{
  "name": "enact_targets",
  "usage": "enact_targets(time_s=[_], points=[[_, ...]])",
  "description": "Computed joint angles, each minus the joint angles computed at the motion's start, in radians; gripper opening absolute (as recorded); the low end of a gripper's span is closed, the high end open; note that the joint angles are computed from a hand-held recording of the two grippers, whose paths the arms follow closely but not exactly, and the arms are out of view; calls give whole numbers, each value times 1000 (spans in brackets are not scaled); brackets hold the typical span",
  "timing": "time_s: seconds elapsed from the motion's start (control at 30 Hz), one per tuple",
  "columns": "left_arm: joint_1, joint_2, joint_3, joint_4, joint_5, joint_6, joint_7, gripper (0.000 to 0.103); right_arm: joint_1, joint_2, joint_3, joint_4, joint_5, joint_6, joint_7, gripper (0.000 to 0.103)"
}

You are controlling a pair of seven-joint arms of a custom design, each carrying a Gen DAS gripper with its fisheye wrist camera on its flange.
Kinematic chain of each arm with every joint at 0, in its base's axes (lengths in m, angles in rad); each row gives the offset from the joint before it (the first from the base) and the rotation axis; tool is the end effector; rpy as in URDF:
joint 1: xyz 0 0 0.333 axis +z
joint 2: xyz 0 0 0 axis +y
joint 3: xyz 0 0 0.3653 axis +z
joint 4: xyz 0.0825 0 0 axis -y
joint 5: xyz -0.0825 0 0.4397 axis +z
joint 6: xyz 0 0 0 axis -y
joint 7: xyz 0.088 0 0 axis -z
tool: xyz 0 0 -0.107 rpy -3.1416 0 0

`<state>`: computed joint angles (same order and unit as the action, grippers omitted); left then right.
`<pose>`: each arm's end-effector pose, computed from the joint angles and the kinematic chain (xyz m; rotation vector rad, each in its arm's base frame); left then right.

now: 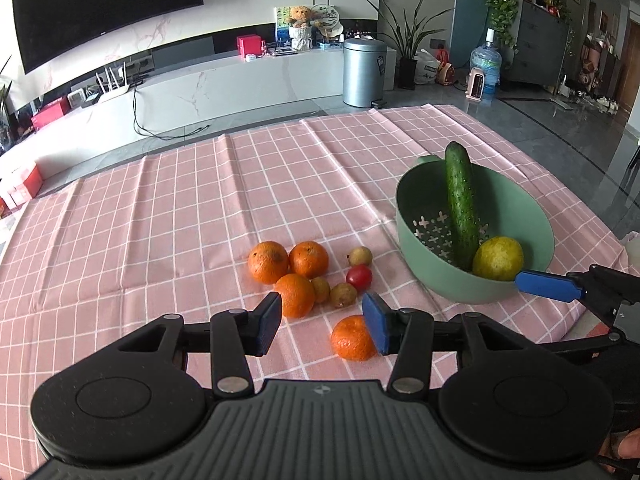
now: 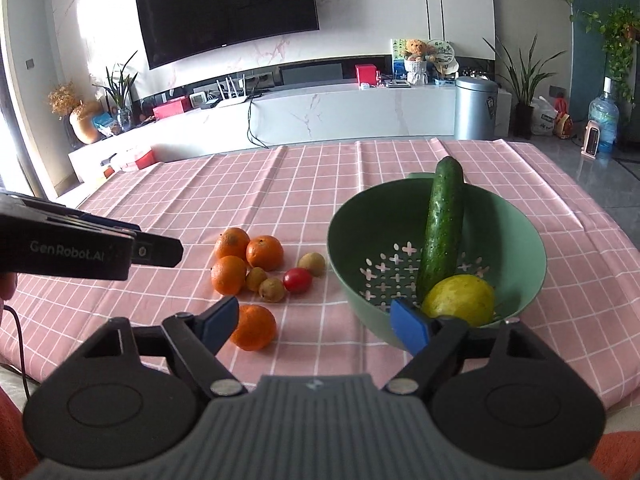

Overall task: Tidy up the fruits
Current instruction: 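Withdraw both tools from the colander toward the oranges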

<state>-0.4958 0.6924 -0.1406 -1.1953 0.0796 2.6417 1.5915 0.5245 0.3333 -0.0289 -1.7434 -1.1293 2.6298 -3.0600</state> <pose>0.7283 -0.4884 0.4889 -1.1820 2.3653 -0.9447 0.6450 0.3763 0.4532 -1.4066 1.8721 -0.7906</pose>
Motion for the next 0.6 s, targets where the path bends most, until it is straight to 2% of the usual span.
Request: enact_targets(time_s=[0.03, 0.2, 0.37, 0.6], points=[[7, -9, -1, -20, -8, 8, -5, 55, 11, 3, -5, 3, -23, -10, 25, 71], [43, -10, -25, -53, -56, 29, -4, 55, 19, 23, -3, 24, -59, -2, 45, 65], [99, 7, -96, -57, -159, 19, 75, 55, 8, 67, 11, 63, 46, 4, -70, 52], [65, 67, -48, 32, -151, -38, 46, 55, 6, 121, -3, 111, 173, 55, -182, 52]])
